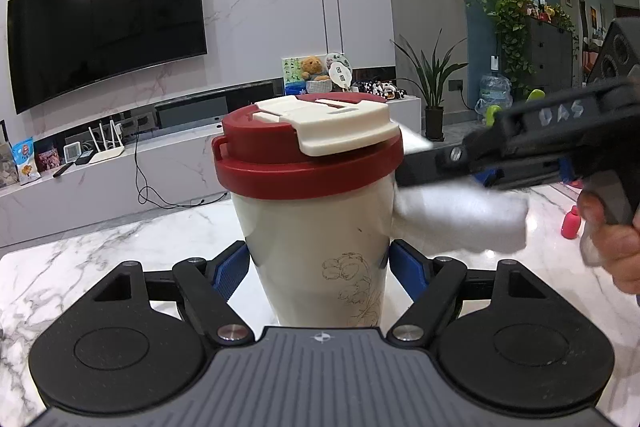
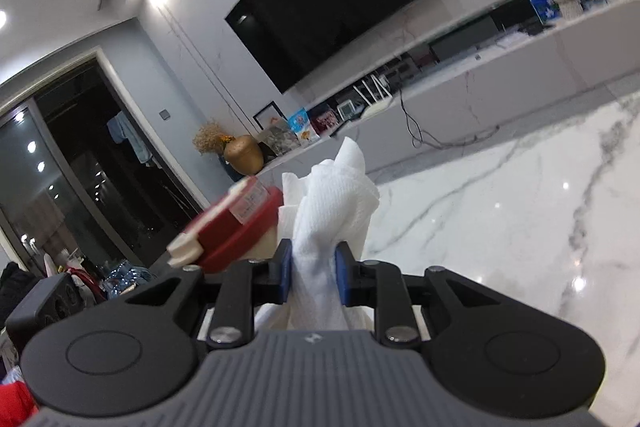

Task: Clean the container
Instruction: 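Keep wiping the tumbler body with the cloth in the right gripper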

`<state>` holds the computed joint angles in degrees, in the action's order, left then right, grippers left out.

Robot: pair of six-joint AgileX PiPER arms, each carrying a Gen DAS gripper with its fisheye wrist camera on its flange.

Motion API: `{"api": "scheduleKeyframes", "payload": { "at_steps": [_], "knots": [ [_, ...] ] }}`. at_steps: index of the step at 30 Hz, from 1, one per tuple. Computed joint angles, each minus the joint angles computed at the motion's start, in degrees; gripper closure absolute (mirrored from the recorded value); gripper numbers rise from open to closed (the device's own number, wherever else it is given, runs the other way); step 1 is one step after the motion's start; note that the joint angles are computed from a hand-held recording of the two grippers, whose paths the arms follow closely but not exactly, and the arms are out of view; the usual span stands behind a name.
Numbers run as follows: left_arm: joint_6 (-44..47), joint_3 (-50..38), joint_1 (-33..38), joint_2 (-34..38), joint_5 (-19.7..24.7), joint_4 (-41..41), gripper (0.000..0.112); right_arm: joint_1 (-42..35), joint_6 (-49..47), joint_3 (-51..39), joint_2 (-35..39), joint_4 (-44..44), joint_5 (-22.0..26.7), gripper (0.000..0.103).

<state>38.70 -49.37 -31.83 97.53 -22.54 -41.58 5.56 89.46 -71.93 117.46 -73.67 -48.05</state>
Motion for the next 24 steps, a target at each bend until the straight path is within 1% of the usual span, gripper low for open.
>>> {"api": "scheduleKeyframes", "payload": {
  "at_steps": [3, 7, 9, 12, 15, 18, 21, 23, 24],
  "knots": [
    [-0.13, 0.08, -0.18, 0.03, -0.19, -0.13, 0.037, 1.05, 2.13, -1.53, 0.81, -2.50, 3.10, 0.078],
    [-1.46, 0.15, 0.00, 0.21, -0.36, 1.63, 0.037, 2.04, 6.51, -5.16, 3.57, -5.70, 5.47, 0.078],
    [-3.20, 0.50, 0.68, -0.02, -0.11, 3.90, 0.037, 2.60, 8.35, -6.99, 5.07, -7.48, 6.63, 0.078],
    [-2.80, 0.67, 0.42, -0.10, -0.36, 3.08, 0.036, 3.40, 11.15, -9.39, 7.14, -10.20, 8.14, 0.078],
    [1.41, 0.15, -1.14, 0.18, -1.67, -3.08, 0.035, 4.08, 13.09, -10.78, 8.58, -12.35, 9.51, 0.078],
    [5.70, -0.87, -2.88, 0.74, -3.92, -10.38, 0.031, 4.79, 14.09, -11.49, 9.67, -13.83, 10.98, 0.078],
    [6.78, -1.64, -4.25, 1.67, -5.53, -14.79, 0.031, 5.51, 16.60, -12.89, 11.10, -16.48, 12.63, 0.078],
    [8.22, -2.19, -4.86, 2.47, -6.52, -16.12, 0.031, 5.85, 17.69, -13.35, 11.80, -17.70, 13.45, 0.078],
    [8.68, -2.36, -4.64, 2.48, -6.11, -16.02, 0.031, 5.90, 17.31, -13.27, 11.95, -17.43, 13.60, 0.078]
  ]
}}
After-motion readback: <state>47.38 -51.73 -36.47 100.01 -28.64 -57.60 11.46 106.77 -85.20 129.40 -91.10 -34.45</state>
